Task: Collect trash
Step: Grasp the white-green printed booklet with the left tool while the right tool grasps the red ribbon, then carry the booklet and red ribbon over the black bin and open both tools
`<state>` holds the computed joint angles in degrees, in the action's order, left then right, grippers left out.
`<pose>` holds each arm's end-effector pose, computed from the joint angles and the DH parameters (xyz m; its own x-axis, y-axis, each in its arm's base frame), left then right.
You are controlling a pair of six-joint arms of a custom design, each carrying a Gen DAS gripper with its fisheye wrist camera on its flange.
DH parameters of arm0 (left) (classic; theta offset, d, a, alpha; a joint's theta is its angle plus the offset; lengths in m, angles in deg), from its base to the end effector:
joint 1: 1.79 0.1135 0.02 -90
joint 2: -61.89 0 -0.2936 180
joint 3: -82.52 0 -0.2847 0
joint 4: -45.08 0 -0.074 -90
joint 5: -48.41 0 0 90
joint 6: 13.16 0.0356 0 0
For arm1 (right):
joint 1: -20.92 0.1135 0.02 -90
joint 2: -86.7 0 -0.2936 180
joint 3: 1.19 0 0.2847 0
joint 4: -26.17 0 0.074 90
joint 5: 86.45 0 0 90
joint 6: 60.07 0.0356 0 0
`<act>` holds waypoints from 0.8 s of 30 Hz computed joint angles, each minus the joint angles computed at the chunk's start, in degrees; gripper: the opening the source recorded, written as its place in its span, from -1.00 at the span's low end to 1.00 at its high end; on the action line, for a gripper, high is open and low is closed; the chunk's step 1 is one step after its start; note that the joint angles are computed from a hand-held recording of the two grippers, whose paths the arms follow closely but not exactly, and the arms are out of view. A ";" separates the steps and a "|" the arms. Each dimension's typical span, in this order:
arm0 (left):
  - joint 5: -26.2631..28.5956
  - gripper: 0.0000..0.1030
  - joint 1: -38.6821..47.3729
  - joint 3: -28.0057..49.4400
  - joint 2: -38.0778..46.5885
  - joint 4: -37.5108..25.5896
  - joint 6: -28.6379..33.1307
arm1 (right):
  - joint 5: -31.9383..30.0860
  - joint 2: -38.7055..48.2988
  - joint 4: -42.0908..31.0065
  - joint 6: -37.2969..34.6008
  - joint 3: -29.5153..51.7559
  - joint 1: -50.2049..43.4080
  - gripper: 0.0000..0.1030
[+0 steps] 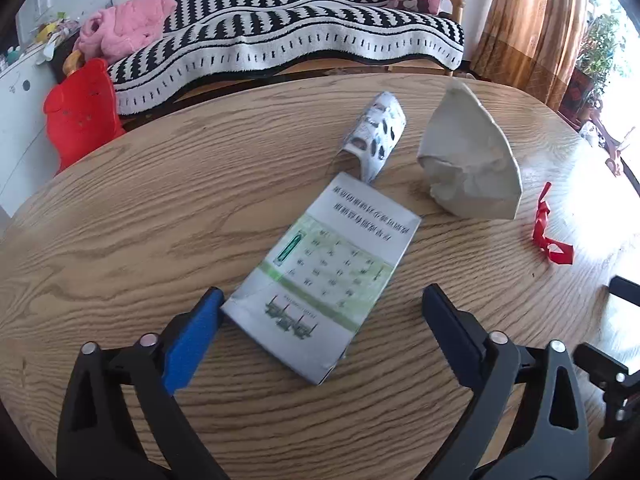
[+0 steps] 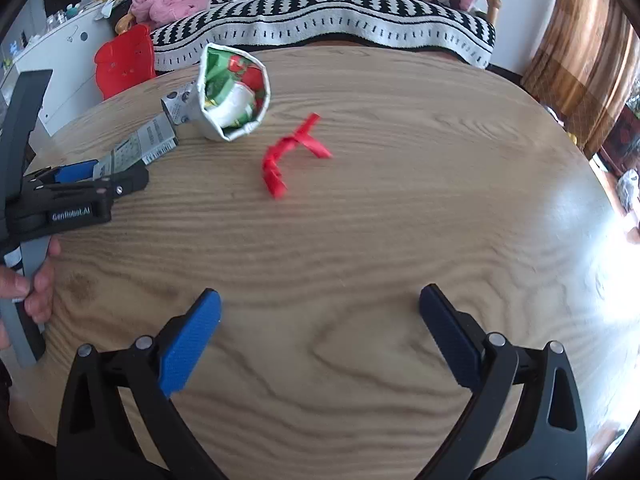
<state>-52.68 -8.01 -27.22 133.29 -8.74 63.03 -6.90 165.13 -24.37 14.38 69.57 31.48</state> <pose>0.2727 -0.0228 0.2969 -0.7896 -0.1496 -0.5951 -0.1977 0.9801 0.0159 0.2944 0.0615 0.2705 -0.7315 -0.4045 -0.5489 -0.4881 0.8727 0.0073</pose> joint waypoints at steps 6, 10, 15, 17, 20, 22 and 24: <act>-1.90 0.17 -2.15 -0.55 -1.31 -0.12 0.11 | 1.86 4.43 2.36 1.82 3.33 4.67 0.87; -4.05 0.16 -4.71 -1.26 -3.50 -2.99 -0.55 | 2.49 7.71 4.35 4.32 5.96 6.77 0.77; -4.69 0.16 -7.16 -1.45 -6.91 -6.82 -3.71 | 0.66 9.08 5.39 4.23 7.99 7.14 -0.62; -5.50 0.16 -8.96 -0.99 -8.46 -8.46 -5.31 | -0.57 8.68 4.57 4.05 7.86 6.08 -0.77; -7.54 0.16 -12.37 0.05 -9.00 -9.93 -7.49 | -0.99 5.72 3.82 2.17 5.67 4.10 -0.78; -8.79 0.16 -14.77 1.20 -8.35 -10.74 -9.48 | -2.52 3.31 2.08 0.54 4.97 1.64 -0.78; -9.44 0.16 -17.57 2.70 -7.27 -11.59 -12.09 | -4.49 0.84 -0.18 -1.51 4.56 -1.71 -0.78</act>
